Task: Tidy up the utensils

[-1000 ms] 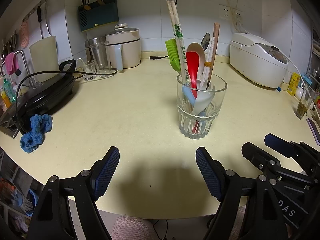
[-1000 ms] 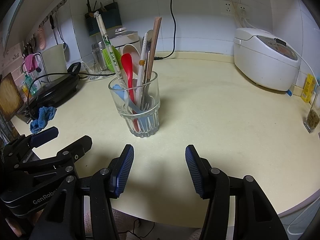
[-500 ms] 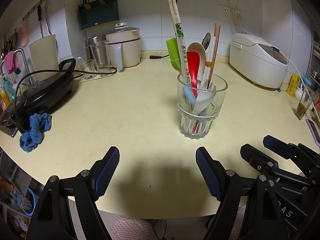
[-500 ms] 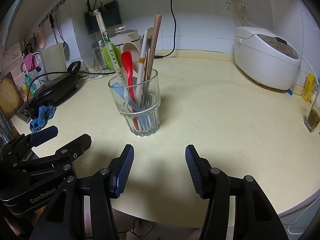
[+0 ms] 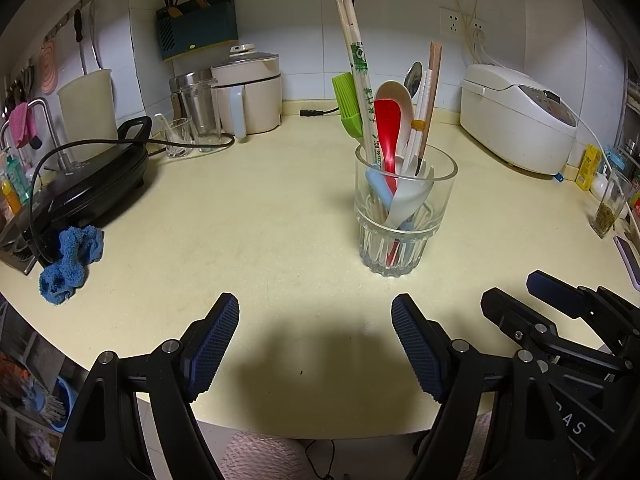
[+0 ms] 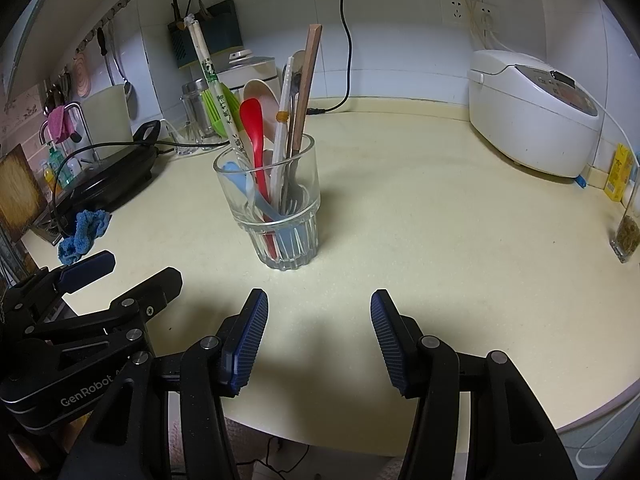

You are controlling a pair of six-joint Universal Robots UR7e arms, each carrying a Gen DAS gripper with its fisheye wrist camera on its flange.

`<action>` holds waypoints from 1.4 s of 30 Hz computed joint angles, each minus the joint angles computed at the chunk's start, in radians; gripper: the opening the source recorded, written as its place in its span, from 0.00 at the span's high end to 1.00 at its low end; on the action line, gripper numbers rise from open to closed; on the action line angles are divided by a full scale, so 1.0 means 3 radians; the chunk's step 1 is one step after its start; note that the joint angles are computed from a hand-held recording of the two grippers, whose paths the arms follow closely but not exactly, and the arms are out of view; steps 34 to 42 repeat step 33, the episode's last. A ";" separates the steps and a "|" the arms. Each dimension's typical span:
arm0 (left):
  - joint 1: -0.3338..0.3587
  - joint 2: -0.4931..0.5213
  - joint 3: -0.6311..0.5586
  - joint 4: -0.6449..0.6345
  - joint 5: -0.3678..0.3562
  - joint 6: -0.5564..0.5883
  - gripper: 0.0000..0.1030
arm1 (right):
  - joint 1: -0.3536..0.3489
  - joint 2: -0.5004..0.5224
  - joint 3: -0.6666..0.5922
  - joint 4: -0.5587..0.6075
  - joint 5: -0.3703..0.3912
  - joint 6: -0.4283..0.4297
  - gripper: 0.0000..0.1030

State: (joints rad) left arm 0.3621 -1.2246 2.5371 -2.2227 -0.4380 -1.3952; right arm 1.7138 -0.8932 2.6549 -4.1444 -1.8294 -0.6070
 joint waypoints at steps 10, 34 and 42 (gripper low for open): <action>-0.0034 -0.0013 0.0026 0.0069 0.0088 -0.0033 0.20 | -0.0019 0.0019 -0.0012 0.0027 -0.0003 0.0006 0.47; 0.0070 0.0074 0.0013 -0.0169 0.0112 0.0221 0.23 | -0.0121 -0.0020 -0.0081 0.0231 0.0013 0.0015 0.47; 0.0070 0.0074 0.0013 -0.0169 0.0112 0.0221 0.23 | -0.0121 -0.0020 -0.0081 0.0231 0.0013 0.0015 0.47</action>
